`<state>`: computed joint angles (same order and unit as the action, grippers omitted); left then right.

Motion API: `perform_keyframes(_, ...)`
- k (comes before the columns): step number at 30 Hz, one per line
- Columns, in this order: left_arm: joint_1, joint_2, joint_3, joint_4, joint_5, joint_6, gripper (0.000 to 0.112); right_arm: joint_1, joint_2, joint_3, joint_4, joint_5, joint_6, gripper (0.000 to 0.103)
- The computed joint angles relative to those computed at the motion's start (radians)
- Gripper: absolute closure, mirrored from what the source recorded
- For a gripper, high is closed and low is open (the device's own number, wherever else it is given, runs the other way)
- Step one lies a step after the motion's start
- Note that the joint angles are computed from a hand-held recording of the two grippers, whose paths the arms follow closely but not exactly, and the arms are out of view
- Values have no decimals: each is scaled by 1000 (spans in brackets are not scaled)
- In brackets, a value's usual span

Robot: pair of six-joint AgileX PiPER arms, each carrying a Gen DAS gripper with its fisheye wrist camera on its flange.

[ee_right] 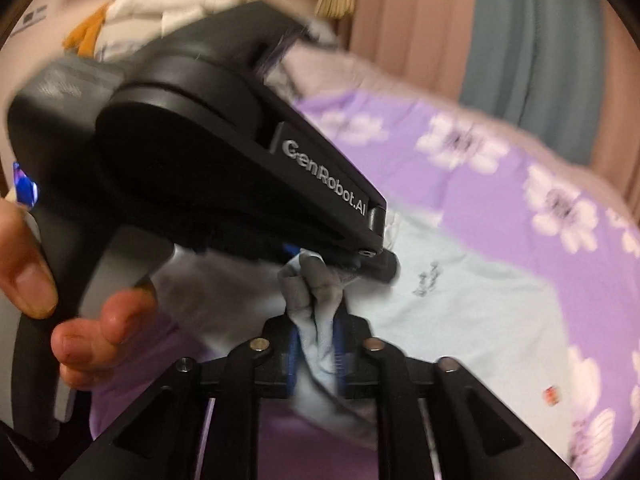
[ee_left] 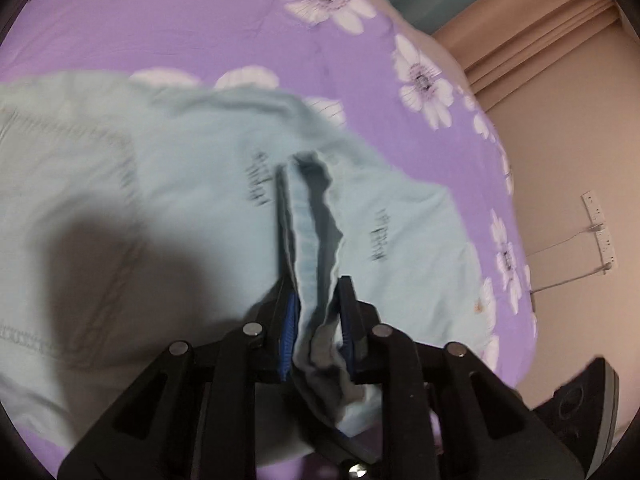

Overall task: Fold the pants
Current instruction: 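Lay the held leg over the other leg with the right tool, then release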

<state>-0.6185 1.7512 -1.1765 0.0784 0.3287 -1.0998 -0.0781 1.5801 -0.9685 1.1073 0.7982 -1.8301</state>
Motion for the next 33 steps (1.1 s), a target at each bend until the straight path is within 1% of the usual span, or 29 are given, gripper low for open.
perform_keyframes(1, 1, -22, 36, 0, -19, 3, 92, 21, 26, -20, -74, -8, 72, 68)
perform_keyframes(2, -1, -35, 48, 22, -20, -8, 92, 25, 34, -31, -108, -4, 110, 67)
perform_keyframes(3, -9, -49, 50, 78, 4, -48, 89, 8, 42, -39, -104, 20, 115, 66)
perform_keyframes(4, -22, -63, 48, 161, 43, -115, 79, -23, 59, -73, -115, 85, 137, 63)
perform_keyframes(5, -27, -87, 72, 210, 47, -152, 75, -49, 78, -111, -131, 143, 170, 58)
perform_keyframes(6, -32, -114, 97, 251, 43, -189, 75, -81, 100, -151, -141, 206, 205, 57)
perform_keyframes(7, -31, -125, 104, 260, 40, -197, 75, -120, 130, -204, -145, 282, 249, 56)
perform_keyframes(8, -36, -142, 114, 274, 39, -212, 75, -156, 156, -250, -137, 337, 284, 55)
perform_keyframes(10, -46, -157, 121, 275, 10, -214, 75, -213, 199, -312, -98, 377, 328, 55)
perform_keyframes(13, -75, -153, 104, 229, -29, -148, 76, -242, 276, -415, -102, 370, 470, 55)
perform_keyframes(15, -84, -109, 56, 159, -42, -53, 81, -237, 311, -455, -113, 379, 536, 55)
perform_keyframes(16, -86, -93, 41, 136, -36, -24, 91, -231, 322, -465, -119, 384, 552, 61)
perform_keyframes(17, -88, -71, 20, 117, -12, -4, 96, -206, 324, -470, -127, 377, 563, 72)
perform_keyframes(18, -89, -47, -3, 102, 32, -2, 98, -191, 307, -446, -136, 372, 552, 75)
perform_keyframes(19, -85, -29, -11, 83, 63, 1, 102, -163, 313, -455, -147, 364, 551, 79)
perform_keyframes(20, -74, -18, 4, 48, 69, 11, 109, -145, 314, -451, -147, 358, 543, 86)
perform_keyframes(21, -67, -20, 26, 45, 54, -1, 111, -142, 290, -433, -154, 379, 537, 89)
perform_keyframes(22, -61, -34, 64, 37, 17, -11, 110, -115, 303, -453, -155, 385, 549, 90)
perform_keyframes(23, -57, -44, 82, 27, -3, -9, 110, -128, 294, -434, -164, 396, 529, 90)
perform_keyframes(26, -64, -45, 74, 53, 17, -18, 110, -56, 324, -484, -214, 375, 589, 90)
perform_keyframes(28, -67, -39, 65, 60, 30, -16, 110, 1, 367, -555, -268, 375, 674, 90)
perform_keyframes(30, -62, -38, 70, 48, 24, -4, 110, 56, 412, -621, -308, 354, 778, 90)
perform_keyframes(33, -55, -42, 79, 33, 16, 10, 110, 92, 479, -721, -323, 370, 927, 90)
